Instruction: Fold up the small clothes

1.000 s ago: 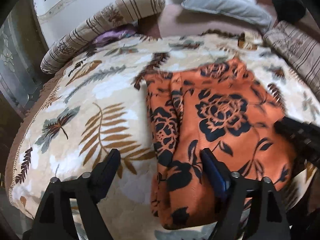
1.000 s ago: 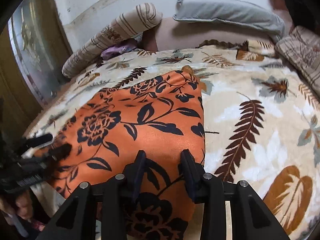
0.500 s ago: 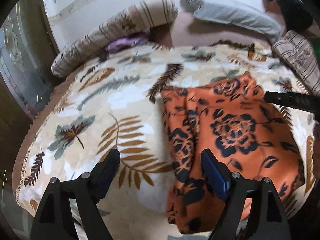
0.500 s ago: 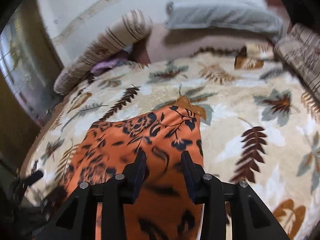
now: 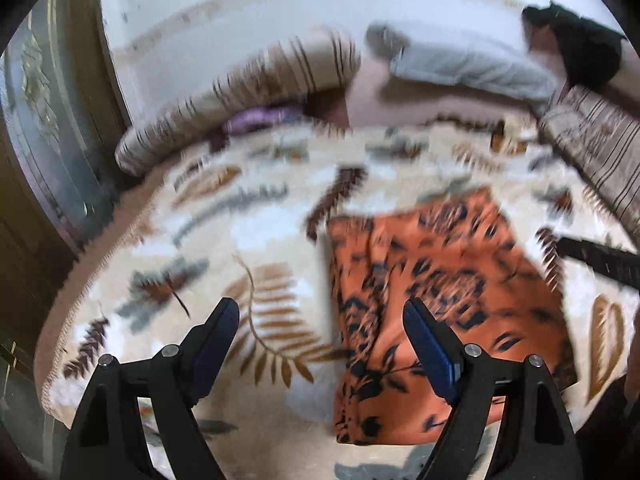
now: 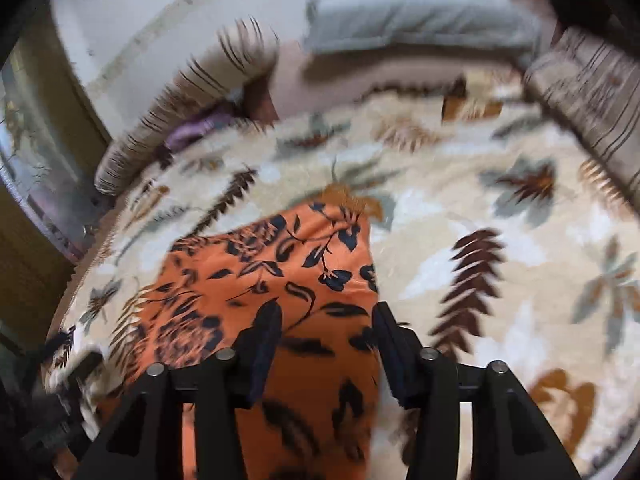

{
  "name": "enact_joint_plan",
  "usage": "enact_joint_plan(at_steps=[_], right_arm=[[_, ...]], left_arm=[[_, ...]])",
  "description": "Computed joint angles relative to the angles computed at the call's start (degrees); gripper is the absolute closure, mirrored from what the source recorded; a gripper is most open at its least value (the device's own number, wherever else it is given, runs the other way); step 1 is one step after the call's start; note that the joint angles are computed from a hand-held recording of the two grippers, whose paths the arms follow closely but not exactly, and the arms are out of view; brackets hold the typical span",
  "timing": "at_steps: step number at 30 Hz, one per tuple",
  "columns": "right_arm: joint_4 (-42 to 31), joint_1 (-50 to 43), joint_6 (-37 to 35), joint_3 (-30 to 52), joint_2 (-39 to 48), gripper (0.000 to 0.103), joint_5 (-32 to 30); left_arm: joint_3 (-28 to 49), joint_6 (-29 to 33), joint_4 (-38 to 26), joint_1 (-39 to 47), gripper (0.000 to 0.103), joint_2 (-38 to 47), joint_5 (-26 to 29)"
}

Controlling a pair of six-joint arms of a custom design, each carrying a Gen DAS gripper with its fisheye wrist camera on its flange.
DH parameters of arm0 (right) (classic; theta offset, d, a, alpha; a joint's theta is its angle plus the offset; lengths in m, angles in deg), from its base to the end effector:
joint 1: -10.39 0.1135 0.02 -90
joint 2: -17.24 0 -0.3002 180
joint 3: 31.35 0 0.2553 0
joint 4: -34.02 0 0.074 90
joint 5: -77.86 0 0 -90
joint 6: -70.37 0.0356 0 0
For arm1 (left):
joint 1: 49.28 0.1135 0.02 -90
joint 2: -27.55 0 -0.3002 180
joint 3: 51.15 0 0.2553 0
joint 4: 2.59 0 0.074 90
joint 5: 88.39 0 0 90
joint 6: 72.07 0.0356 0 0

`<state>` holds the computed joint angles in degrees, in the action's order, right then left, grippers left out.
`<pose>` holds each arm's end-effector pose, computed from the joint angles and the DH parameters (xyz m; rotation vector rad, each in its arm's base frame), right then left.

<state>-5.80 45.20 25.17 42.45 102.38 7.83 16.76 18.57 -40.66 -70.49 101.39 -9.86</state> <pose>0.2633 0.1683 0.2787 0.3572 2.3766 0.2169 0.2531 -0.0906 0.2998 0.3423 2.2948 0.0534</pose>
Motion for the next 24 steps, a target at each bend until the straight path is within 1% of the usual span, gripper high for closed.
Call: enact_joint_plan(at_steps=[3,5,8,10,11,13,16,18,22,24], right_arm=[[-5.28,5.77,2.45,-0.22,-6.37,0.048,7.54],[-9.89,9.06,5.1,1.09,-8.87,0.048,11.44],[-16.74,14.39,9.46,4.15,-11.03,0.048,17.07],[-20.97,18.22,11.6,6.86,-11.11,0.047,21.45],[-23.89,20.7,12.9,8.88,-10.81,0.047,24.1],[-27.76,24.01,14.76,11.59,-10.63,0.047,27.24],[-34.46,28.77,19.0,16.54,-9.51,0.047,32.16],[-39.4,31.46,22.2,20.16,-8.28,0.046,34.94],[-47.87,35.59,27.76,26.4,-5.53,0.043,38.63],[-50.5,37.3,29.72,28.53,-4.4,0.043,39.6]], left_arm=[[2.34,-0.52,-2.18,-2.07,0.017,-3.91,-2.15],[4.44,-1.29,-4.27,-3.4,0.014,-6.27,-3.5],[6.95,-2.13,-6.33,-4.91,0.013,-9.33,-5.11],[8.93,-2.49,-8.06,-5.92,0.004,-10.69,-6.2],[9.61,-2.75,-8.58,-6.63,0.003,-11.68,-7.05],[10.93,-3.51,-9.89,-8.1,0.003,-13.61,-8.42],[14.16,-4.38,-13.42,-9.69,0.001,-14.52,-9.26],[15.92,-4.72,-15.28,-11.05,0.001,-14.97,-10.75],[18.73,-5.54,-17.98,-13.31,0.001,-16.31,-13.59],[20.11,-6.16,-19.37,-13.8,0.001,-16.74,-14.4]])
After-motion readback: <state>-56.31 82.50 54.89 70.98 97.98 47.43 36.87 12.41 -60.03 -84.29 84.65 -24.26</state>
